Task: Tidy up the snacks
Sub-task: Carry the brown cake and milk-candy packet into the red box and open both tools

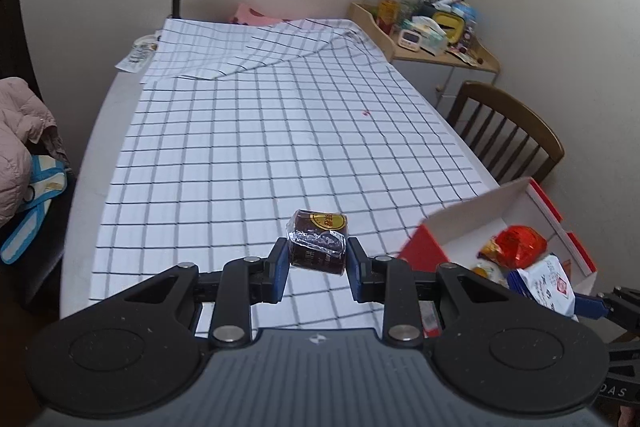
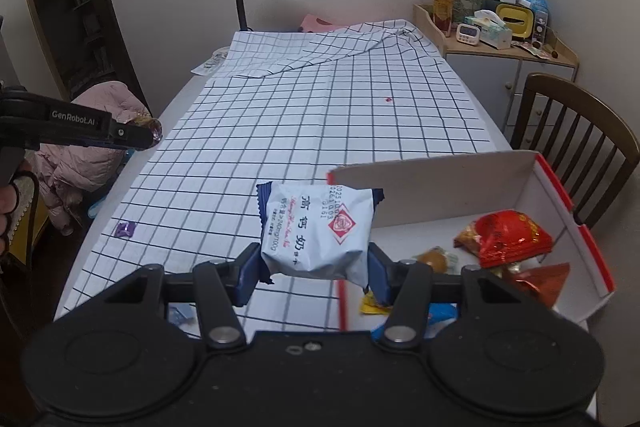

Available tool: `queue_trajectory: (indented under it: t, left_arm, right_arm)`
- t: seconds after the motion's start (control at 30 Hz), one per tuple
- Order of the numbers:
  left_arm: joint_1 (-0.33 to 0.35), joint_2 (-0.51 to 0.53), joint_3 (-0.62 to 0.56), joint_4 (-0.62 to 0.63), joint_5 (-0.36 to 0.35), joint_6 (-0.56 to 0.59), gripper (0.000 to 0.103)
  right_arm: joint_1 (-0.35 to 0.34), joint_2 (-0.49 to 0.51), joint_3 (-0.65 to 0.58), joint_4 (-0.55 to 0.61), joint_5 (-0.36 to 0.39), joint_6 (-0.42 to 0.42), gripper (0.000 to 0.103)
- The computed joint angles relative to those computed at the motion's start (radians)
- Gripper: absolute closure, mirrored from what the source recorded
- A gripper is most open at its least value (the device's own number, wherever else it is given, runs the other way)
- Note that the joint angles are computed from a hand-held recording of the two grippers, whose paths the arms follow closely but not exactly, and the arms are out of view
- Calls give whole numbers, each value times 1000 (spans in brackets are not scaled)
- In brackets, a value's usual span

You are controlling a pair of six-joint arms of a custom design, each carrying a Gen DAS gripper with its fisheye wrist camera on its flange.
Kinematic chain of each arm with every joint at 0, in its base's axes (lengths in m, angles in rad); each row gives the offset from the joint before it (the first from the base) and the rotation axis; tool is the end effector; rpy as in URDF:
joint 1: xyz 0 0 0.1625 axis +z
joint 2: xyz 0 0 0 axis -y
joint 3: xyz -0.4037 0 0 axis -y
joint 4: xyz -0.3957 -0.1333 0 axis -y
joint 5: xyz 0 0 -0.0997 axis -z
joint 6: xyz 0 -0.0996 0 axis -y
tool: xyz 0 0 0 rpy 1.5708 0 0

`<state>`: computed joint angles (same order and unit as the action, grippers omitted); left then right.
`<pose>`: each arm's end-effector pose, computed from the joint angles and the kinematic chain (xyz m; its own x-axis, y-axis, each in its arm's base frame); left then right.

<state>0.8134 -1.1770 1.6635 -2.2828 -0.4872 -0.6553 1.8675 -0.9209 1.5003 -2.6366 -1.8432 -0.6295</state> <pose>-0.2599 -0.5970 0.3271 -0.7854 -0.2904 -0.5466 0.2409 0.6700 -0.7021 0.3090 -0.6463 0.2291 -0.6221 -0.6281 0.4675 -0.7728 0.5884 -0.2378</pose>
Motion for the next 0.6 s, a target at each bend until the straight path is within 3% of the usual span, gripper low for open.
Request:
queue_trajectory:
  t: [0.6]
  left_arm:
    - [-9, 339, -273, 71, -136, -8, 74]
  right_arm:
    - [-140, 8, -135, 105, -37, -149, 50]
